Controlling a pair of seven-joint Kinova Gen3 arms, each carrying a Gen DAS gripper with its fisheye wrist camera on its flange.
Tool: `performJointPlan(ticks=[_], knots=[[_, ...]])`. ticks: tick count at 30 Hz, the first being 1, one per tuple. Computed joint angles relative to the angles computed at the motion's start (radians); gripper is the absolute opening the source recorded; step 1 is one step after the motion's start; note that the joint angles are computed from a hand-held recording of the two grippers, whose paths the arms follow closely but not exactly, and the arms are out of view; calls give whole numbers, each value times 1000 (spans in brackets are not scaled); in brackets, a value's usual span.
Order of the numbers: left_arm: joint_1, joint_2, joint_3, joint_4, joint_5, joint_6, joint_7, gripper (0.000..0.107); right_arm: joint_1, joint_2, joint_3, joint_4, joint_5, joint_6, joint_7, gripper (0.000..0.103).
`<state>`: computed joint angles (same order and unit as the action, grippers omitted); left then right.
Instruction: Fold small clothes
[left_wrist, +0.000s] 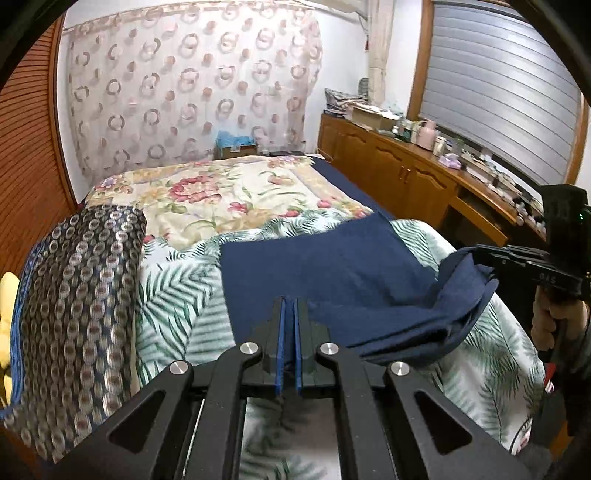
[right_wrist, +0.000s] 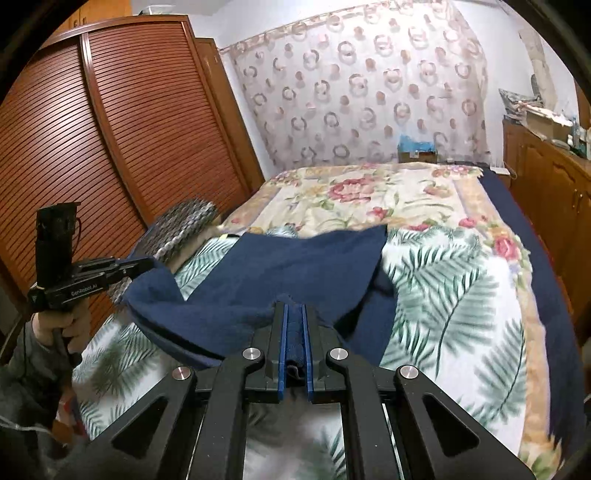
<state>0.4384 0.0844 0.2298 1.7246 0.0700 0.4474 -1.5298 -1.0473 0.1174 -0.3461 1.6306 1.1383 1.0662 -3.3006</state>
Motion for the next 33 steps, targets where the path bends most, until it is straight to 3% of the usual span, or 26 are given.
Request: performJointPlan(ticks=[8,15,19,21,23,26,29,33], knots=[[31,148,-47,-204,-90,56,84,5,95,64,87,-123,-58,-73,198,7],[63,279,-91,-351,-136,145,155,5,154,153,165,-254,-180,-94,331,7],[85,291,-120,-352,-164,145,204,5,127,193,219,-333,-235,-44,365,21],[51,276,-91,-325,-138,127,181,15,113,198,233,-342,-238,-34,369,34],[42,260,-84,-299,-129,102,171,38,95,193,240,-339,-230,-15,373,48],[21,249,-64,-275,-106,84,134,49,81,186,238,-332,-230,7,374,62],[2,275,-41,-300,-69,113,88,58,105,183,230,-320,-264,-22,390,68],[34,338,-63,-378,-83,185,92,58,145,225,234,-372,-356,-27,471,71]])
